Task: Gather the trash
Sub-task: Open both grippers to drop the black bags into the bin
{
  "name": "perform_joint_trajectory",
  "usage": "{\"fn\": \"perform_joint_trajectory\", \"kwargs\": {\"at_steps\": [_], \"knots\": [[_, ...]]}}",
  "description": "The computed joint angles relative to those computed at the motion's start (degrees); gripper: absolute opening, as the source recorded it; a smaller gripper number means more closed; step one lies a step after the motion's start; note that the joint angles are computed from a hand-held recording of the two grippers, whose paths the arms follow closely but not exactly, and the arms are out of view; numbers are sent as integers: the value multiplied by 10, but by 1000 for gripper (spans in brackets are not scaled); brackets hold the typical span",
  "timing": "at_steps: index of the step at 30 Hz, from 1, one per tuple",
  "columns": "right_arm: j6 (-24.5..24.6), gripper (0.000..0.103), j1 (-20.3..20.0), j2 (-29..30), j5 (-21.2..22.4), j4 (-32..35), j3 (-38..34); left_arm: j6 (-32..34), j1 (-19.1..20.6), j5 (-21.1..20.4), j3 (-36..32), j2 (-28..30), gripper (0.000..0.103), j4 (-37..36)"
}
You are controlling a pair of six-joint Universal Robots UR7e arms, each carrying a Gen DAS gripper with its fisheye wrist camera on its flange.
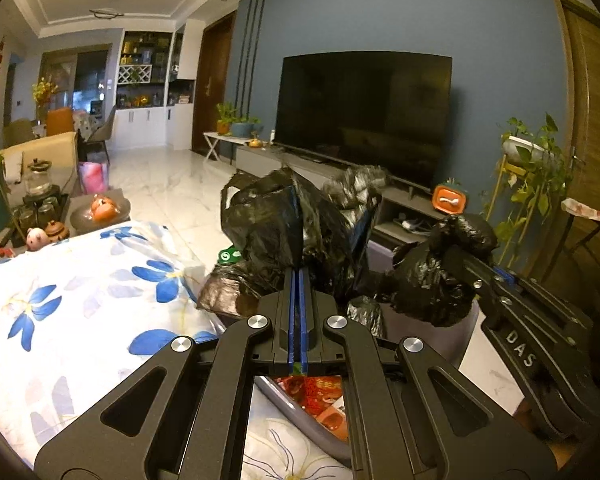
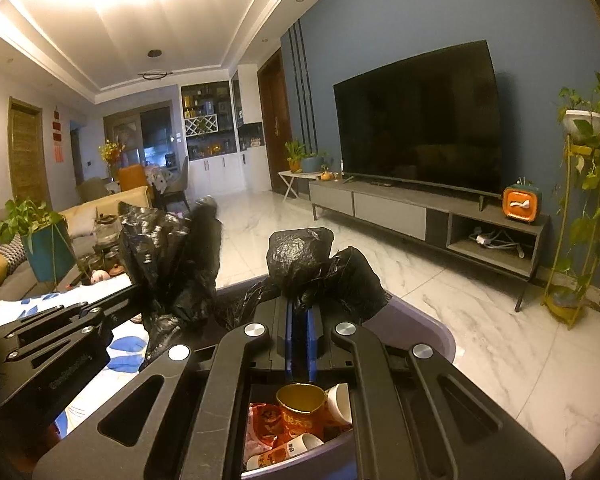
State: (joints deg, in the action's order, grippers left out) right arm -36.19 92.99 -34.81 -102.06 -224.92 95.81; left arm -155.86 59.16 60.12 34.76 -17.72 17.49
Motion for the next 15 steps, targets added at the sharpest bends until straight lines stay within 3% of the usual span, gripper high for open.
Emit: {"fn": "perform_joint_trajectory", "kwargs": {"at_steps": [3, 5, 7, 12, 15], "knots": [[3, 8, -2, -1, -5, 12, -6, -2, 3, -2, -18, 8, 6, 16], [5, 17, -3, -1, -8, 19, -9, -4, 3, -11, -15, 7, 17, 11], [7, 38, -4, -1, -11, 19, -10, -4, 2, -19, 6, -3, 43, -9], [5, 61, -5, 1, -20, 5, -6, -2, -3, -62, 83, -44, 72, -80], [5, 76, -2, 1, -27, 1, 0, 11, -7, -93, 132, -69, 79, -119]]}}
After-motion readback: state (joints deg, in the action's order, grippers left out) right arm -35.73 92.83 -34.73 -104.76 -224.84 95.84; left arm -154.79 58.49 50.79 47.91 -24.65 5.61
